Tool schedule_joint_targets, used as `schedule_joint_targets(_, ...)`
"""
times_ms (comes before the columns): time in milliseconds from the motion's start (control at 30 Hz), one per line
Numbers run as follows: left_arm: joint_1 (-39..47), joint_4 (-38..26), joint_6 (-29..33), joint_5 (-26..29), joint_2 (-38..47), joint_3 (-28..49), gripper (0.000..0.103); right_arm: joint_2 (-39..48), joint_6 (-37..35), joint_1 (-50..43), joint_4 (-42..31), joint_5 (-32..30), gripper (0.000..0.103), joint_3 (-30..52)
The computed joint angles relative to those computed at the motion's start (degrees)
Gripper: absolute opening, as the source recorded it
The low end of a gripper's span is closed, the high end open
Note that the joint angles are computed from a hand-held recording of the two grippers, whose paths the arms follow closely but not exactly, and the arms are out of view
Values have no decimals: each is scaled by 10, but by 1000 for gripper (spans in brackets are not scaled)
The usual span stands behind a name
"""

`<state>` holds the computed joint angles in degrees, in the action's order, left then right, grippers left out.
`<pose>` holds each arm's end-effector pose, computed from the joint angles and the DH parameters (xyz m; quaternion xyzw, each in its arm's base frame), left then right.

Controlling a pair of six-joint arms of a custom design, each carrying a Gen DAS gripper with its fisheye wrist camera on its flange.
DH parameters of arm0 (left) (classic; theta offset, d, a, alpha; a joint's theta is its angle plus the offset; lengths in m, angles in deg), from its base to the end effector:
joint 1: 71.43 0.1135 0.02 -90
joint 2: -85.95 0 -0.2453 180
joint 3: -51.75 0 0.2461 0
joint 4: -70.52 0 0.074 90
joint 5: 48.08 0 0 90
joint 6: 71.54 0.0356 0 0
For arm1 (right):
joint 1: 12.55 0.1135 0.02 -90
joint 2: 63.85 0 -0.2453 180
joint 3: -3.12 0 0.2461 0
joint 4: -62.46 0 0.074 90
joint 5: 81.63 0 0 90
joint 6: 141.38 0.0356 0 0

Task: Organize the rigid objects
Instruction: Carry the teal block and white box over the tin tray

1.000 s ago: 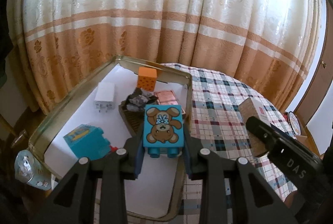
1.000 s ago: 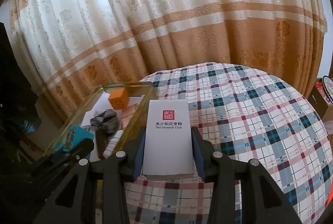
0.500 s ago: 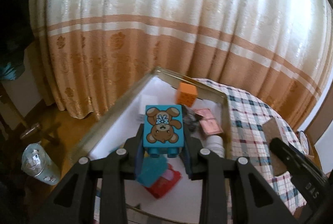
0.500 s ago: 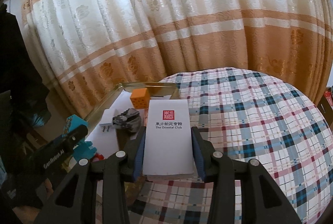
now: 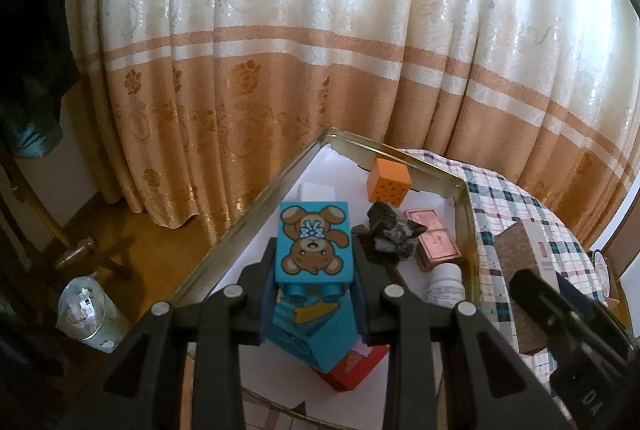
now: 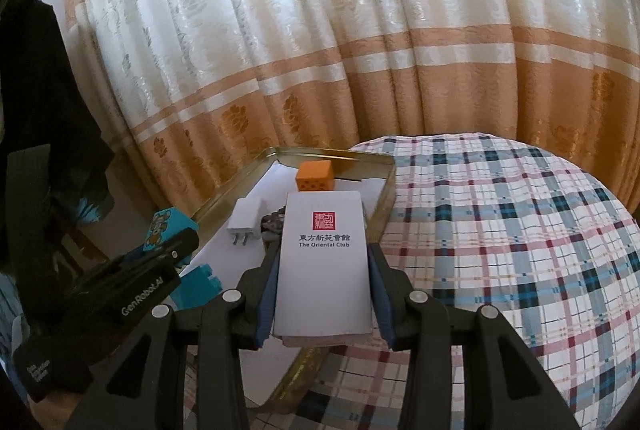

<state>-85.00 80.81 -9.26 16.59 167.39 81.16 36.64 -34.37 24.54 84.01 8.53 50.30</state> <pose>0.2117 -0.0354 0.0914 -0.1986 0.8726 0.0466 0.4438 0.2433 0.1838 0.0997 -0.1516 0.8603 0.2202 0.4340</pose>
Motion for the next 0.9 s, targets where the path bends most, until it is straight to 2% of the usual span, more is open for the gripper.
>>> schedule_joint_targets(900, 37, -15, 38, -4, 64, 56, 31, 62, -4, 27, -21, 29, 44, 72)
